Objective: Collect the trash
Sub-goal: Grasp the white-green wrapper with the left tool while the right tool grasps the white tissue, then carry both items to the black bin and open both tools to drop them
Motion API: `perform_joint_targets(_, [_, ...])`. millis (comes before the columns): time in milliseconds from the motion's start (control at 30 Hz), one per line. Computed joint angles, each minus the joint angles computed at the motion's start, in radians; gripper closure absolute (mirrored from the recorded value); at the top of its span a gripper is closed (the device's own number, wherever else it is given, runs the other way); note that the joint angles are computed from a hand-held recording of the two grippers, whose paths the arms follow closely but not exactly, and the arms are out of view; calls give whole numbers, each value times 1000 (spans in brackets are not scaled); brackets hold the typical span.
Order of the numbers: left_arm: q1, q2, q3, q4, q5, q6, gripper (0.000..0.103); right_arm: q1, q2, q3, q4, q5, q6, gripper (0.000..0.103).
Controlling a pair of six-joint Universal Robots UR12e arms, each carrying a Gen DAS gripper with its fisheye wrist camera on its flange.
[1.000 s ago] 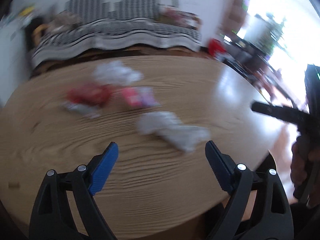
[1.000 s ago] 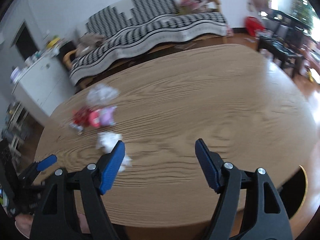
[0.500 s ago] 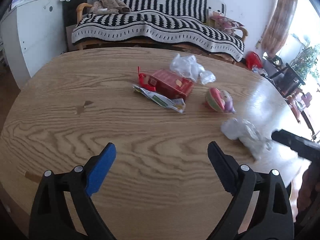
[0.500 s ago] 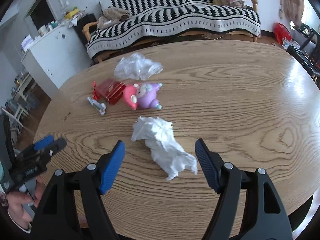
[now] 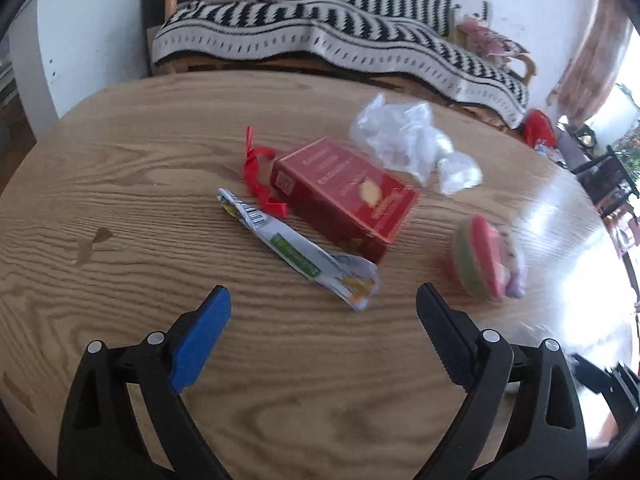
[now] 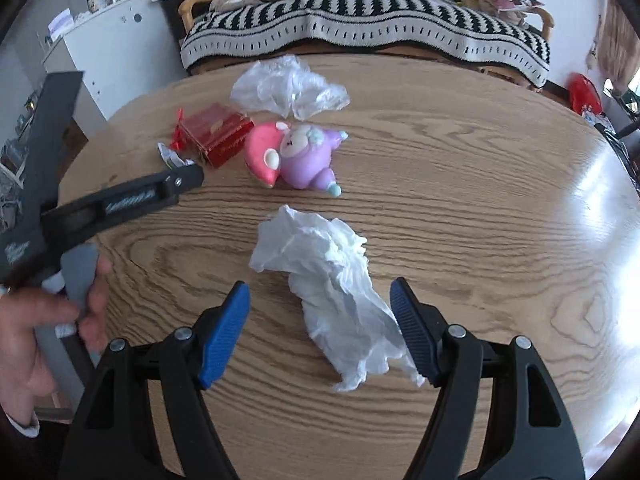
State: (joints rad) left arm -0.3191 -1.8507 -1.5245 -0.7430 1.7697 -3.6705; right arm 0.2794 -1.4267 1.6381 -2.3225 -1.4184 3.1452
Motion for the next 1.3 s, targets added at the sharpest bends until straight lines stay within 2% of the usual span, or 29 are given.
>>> perform_joint_targets(67, [-5,-7,10,-16,56,16,12,-1,9,-8,12,4,-17,33])
perform_joint_targets(200, [8,3,9,-73,66,39,12,-1,25,-23,34,2,-47,33])
perform_joint_targets(267, [11,13,2,-118,105,62,12,-2,29,-26,43,1,-59,33])
perform_joint_targets(400, [24,50,-41,-106,116,92,12,-4,27,-25,43,2,-70,33])
perform_joint_targets(533, [34,70,-67,-28,98,100,11,-4,29,-27,44,10,-60,33])
perform_joint_targets(700, [48,39,-43,-29,25,47,11,11,39,-33,38,-18,-72,32])
perform_joint_targets(733, [47,33,-38,-30,24,40,10,14,41,-33,34,-22,-72,32])
perform_joint_targets(800, [37,16,-25,-32,69,61,10,16,42,-33,30,-29,-75,34])
perform_joint_targets(867, [33,10,-19,-29,78,76,11,18,41,-31,23,-44,-76,41])
perform_joint_targets(900, [31,8,-18,-25,82,76,15,19,41,-31,21,-50,-77,46])
perform_joint_targets(967, [26,4,-12,-25,99,90,30,19,37,-28,21,-60,-85,59])
perform_joint_targets(1000, [24,3,-9,-27,105,100,42,17,36,-29,25,-55,-85,70])
perform_joint_targets(1033, [22,5,-10,-23,106,109,58,13,34,-30,36,-44,-82,76])
perform_joint_targets(1067, [23,8,-14,-16,97,117,66,10,33,-31,43,-37,-74,78])
perform_joint_targets(1100, [26,14,-18,-13,81,115,83,4,28,-29,44,-24,-60,81])
perform_joint_targets(1200, [39,31,-31,-9,15,82,85,-3,10,-17,35,-11,-43,82])
perform_joint_targets(1300, [31,43,-41,6,29,102,86,-8,-13,1,10,-12,-33,82])
